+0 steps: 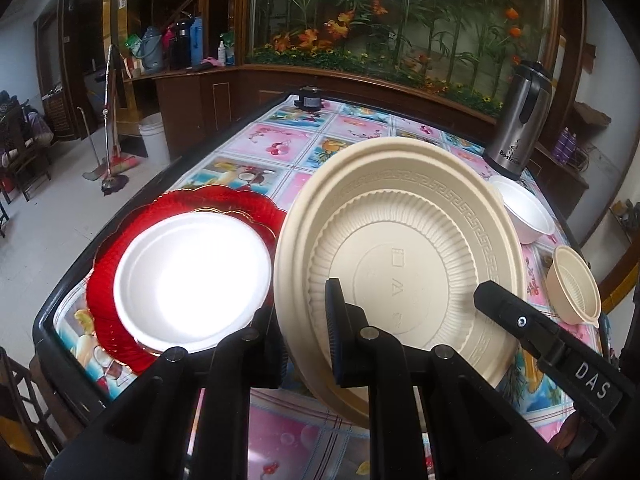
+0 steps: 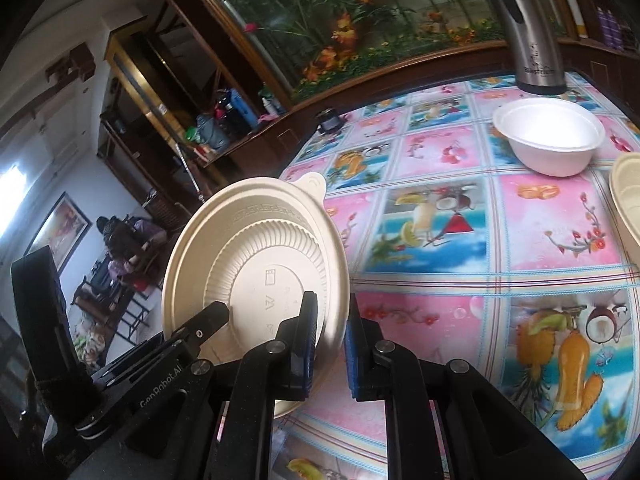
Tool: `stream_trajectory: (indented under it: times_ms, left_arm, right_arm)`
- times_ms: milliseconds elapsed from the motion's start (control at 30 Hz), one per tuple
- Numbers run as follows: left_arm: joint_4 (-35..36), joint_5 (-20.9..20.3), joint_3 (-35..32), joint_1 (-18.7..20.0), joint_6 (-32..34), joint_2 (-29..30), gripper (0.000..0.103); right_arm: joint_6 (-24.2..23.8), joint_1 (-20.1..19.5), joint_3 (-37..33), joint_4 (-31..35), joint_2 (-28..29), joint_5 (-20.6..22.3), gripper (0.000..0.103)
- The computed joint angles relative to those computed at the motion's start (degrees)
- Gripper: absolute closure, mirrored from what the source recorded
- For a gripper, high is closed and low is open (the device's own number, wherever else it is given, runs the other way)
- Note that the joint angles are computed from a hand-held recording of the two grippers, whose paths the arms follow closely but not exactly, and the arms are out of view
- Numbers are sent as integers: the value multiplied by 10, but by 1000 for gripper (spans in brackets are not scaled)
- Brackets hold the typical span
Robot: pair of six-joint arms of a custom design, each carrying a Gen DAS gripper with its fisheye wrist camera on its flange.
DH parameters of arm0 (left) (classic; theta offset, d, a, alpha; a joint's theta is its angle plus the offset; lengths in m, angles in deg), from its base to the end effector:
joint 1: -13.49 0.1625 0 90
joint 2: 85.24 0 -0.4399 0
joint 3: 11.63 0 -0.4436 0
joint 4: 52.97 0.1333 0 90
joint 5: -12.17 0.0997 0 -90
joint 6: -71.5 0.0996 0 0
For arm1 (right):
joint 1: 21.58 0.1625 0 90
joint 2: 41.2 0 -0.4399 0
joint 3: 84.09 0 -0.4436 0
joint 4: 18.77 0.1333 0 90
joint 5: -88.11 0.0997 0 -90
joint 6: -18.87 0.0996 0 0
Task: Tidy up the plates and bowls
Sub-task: 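Lift and carry the beige bowls toward the red plate stack with both tools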
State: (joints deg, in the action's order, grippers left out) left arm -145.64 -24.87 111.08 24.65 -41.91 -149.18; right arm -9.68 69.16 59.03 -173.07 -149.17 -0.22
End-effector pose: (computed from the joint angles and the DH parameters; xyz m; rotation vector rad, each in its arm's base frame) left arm -0.3798 -0.2918 0.0621 -0.0883 2.0886 -1.1156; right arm 0.1409 -0.3608 0.2872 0.7574 -2.8541 0.7556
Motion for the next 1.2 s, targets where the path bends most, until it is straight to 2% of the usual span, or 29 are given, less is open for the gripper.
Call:
stream_trajectory:
  times_ms: [267, 600, 900, 1200]
  left_arm:
    - [26, -5, 8, -21, -21, -14, 88]
    - [77, -19, 21, -50, -84, -41, 88]
    - [72, -17, 29, -58, -88, -49, 88]
    - [55, -23, 36, -58, -82, -50, 88]
  right_arm:
    - [14, 15, 10, -9, -13, -1, 92]
    - [21, 58, 25, -13, -28, -13, 92]
    - [25, 71, 33, -14, -44, -19, 92]
    - [25, 67, 35, -11, -47, -20, 92]
